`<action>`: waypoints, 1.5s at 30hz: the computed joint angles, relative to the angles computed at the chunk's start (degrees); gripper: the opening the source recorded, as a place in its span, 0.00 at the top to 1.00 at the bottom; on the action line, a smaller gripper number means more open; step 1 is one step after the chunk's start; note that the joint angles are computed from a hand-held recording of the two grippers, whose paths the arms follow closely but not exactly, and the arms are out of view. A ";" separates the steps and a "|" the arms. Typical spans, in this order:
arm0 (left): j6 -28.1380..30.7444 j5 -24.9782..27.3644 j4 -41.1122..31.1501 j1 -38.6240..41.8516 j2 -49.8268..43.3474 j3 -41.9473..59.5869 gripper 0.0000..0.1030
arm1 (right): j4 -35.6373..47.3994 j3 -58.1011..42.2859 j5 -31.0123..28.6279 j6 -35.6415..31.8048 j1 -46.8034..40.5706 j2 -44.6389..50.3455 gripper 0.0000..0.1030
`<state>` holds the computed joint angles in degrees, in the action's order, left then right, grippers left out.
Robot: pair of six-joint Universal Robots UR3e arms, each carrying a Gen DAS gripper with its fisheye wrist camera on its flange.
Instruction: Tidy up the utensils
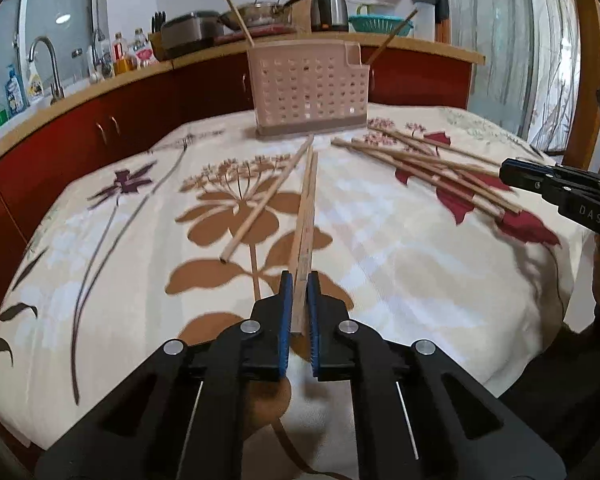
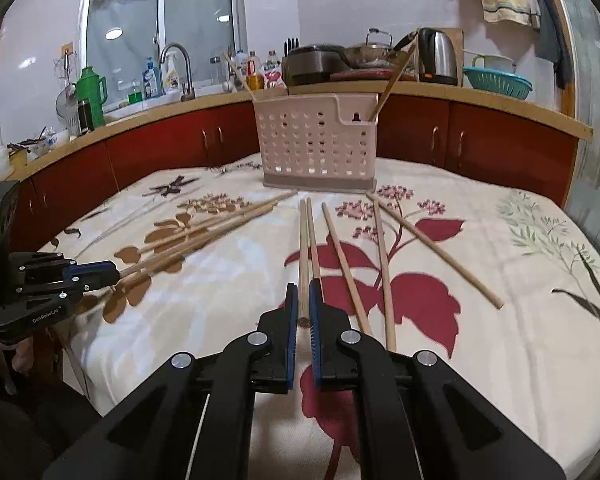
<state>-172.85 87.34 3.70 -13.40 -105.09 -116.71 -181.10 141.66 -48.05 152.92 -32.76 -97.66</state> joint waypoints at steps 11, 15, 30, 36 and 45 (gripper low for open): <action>-2.40 -0.52 2.14 0.35 4.03 0.99 0.99 | 3.94 -1.09 3.95 1.53 -1.96 -7.69 0.94; -2.96 -1.96 2.71 1.27 5.05 1.42 0.99 | 3.99 -2.10 5.25 2.84 -2.38 -9.04 0.94; -0.93 -8.05 -6.45 -1.00 1.62 3.20 0.72 | 3.35 0.11 2.68 -0.13 -0.77 -5.78 0.94; -0.37 -7.90 -11.25 -2.53 -1.13 5.23 0.72 | 3.67 0.72 3.06 -0.49 -1.35 -5.95 0.94; -3.13 -2.98 -10.20 -1.51 -1.78 4.61 0.92 | 4.02 0.84 3.50 -0.81 -1.81 -6.09 0.94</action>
